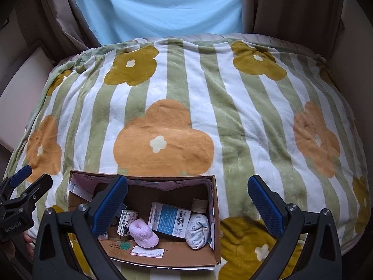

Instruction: Organize objects

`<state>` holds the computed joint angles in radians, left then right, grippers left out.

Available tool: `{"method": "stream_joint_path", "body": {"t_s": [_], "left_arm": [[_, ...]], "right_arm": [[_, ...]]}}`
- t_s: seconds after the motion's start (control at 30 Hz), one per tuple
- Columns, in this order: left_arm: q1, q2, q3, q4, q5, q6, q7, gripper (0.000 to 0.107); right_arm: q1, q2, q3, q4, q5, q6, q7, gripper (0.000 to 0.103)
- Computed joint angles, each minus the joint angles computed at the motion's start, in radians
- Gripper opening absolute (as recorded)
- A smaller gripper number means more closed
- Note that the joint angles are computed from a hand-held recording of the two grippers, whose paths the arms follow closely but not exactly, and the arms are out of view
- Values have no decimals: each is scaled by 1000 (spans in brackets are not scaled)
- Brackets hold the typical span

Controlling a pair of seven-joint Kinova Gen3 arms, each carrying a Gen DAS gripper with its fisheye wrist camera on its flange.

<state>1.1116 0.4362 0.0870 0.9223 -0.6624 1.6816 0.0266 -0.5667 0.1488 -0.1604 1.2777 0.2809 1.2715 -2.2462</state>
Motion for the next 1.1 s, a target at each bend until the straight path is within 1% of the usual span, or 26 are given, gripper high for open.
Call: {"method": "stream_joint_path", "body": {"t_s": [0.33, 0.4, 0.53, 1.1], "left_arm": [[0, -17, 8, 38, 2, -15, 21, 103], [-1, -21, 12, 45, 1, -17, 27, 103], [-4, -30, 19, 63, 1, -25, 45, 103], [-14, -44, 35, 83, -14, -37, 52, 103]], "right_arm": [[-3, 1, 0, 0, 7, 0, 2, 102], [-10, 11, -1, -18, 13, 12, -2, 102], [-13, 14, 1, -21, 15, 14, 0, 102], [-35, 27, 6, -41, 29, 22, -18, 102]]}}
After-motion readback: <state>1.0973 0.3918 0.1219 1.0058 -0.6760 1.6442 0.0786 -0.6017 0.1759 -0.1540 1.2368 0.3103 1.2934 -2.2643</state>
